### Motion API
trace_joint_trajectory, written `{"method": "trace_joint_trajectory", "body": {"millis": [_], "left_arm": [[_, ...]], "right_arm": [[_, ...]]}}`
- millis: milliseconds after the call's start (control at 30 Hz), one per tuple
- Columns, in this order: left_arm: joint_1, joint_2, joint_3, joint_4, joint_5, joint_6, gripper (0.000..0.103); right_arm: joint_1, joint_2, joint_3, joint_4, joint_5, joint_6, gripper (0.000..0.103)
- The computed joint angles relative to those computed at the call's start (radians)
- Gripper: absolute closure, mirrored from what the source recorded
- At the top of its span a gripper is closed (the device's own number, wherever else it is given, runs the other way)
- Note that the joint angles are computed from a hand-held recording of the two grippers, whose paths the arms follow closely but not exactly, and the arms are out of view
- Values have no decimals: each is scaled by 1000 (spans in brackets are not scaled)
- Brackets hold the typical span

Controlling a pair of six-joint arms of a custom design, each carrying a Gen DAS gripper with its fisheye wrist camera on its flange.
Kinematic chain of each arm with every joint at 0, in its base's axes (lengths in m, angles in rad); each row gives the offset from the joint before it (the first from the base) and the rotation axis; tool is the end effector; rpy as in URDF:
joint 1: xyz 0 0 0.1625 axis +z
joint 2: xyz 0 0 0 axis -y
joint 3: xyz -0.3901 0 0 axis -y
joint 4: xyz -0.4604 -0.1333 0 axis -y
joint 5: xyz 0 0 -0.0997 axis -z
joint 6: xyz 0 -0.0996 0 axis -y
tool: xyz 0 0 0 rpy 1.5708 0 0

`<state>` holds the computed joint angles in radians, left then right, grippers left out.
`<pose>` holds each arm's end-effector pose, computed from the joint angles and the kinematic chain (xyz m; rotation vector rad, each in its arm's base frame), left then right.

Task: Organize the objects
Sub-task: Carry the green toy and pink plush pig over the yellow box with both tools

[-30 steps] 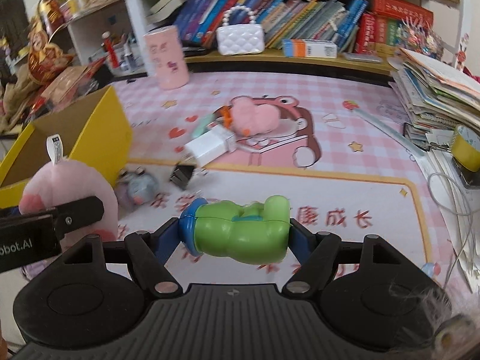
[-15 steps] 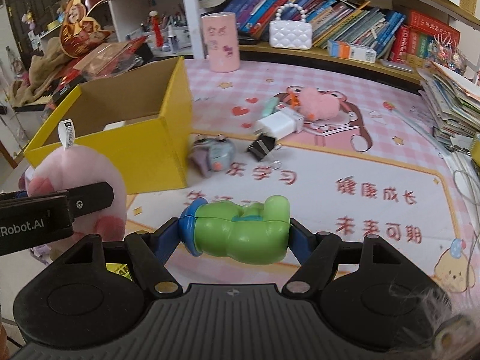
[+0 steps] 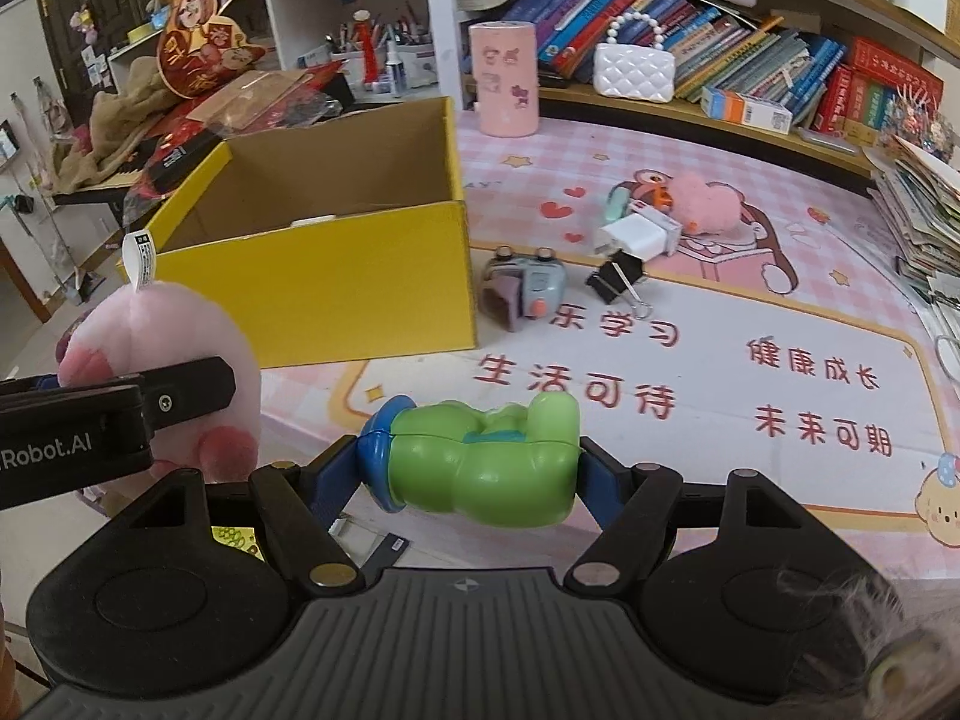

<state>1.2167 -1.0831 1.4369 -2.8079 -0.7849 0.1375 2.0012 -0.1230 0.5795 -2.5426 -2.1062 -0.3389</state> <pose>-0.0628 -0.7576 0.3800 0.1179 2.2543 -1.1405 0.4627 -0.8102 -0.0180 0.7850 -2.4296 0.7023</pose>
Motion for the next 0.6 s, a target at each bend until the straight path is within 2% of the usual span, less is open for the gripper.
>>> {"method": "trace_joint_trajectory", "body": {"millis": [600], "left_arm": [[18,-63,51,-62,1,21,33]], "right_arm": [[33,49,-45,10,7,-35,29]]}}
